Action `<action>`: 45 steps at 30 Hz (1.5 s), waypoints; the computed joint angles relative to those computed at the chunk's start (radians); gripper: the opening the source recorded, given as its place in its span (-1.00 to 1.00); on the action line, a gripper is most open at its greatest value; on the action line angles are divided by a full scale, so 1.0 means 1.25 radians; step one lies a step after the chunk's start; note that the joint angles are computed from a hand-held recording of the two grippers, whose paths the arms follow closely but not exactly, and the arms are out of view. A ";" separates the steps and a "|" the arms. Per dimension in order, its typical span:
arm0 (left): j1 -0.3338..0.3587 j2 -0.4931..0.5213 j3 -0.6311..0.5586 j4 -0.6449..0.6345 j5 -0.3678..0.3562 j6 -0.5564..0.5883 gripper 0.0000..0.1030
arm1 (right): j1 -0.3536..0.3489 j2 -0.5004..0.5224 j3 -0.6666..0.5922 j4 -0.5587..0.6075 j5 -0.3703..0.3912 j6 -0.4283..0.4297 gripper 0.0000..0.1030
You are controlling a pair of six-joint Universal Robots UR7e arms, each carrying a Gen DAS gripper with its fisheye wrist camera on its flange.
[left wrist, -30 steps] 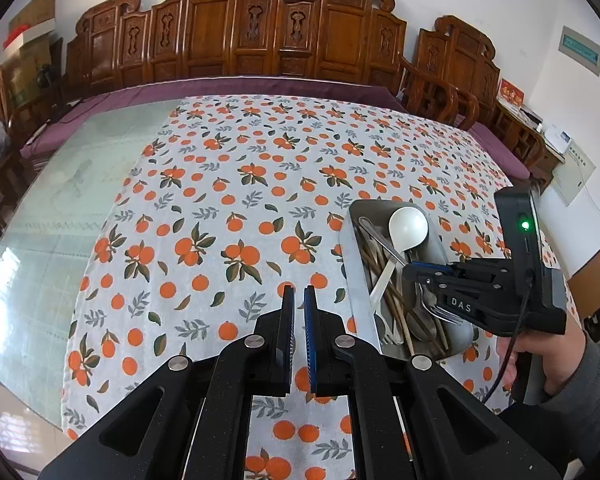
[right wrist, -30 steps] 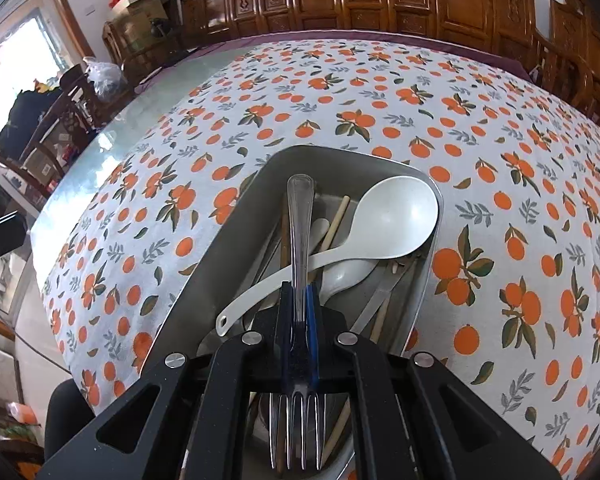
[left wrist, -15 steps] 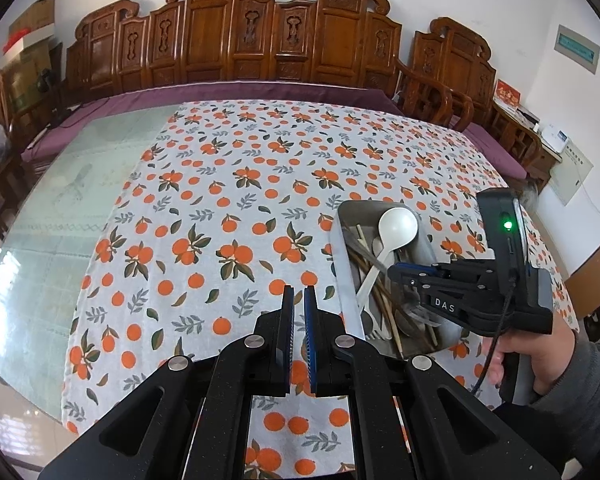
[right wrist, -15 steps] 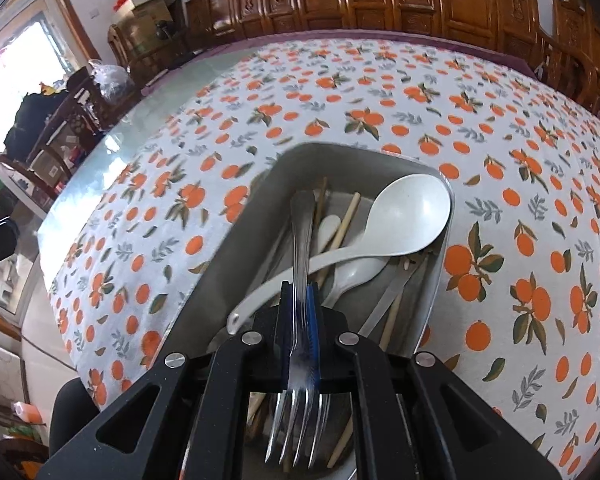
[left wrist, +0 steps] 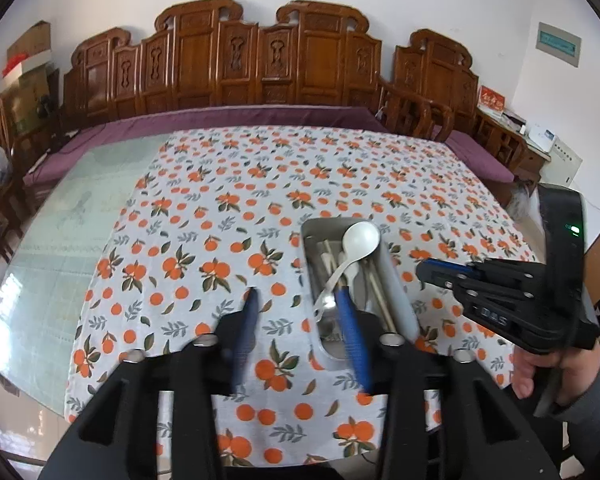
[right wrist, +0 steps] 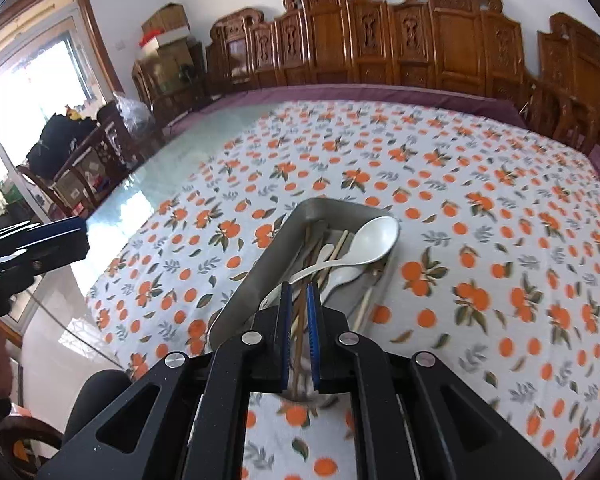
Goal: Organize utensils
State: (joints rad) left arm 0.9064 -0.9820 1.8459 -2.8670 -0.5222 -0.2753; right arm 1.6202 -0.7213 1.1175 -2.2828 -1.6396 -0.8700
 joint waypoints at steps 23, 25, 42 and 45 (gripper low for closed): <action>-0.133 0.041 0.068 -0.009 0.055 -0.096 0.85 | -0.083 -0.306 0.298 -0.226 0.107 -0.020 0.90; -0.145 0.037 0.076 0.003 0.057 -0.113 0.85 | -0.088 -0.323 0.310 -0.232 0.112 -0.017 0.95; -0.223 0.033 0.106 0.002 0.096 -0.143 0.85 | -0.120 -0.404 0.349 -0.290 0.107 0.001 0.95; -0.238 0.037 0.101 -0.025 0.114 -0.114 0.85 | -0.120 -0.416 0.348 -0.302 0.122 0.005 0.95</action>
State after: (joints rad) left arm 0.6090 -0.9359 1.9717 -2.8979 -0.3800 -0.4174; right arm 1.4707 -1.2412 1.5522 -2.6597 -1.4871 -0.8633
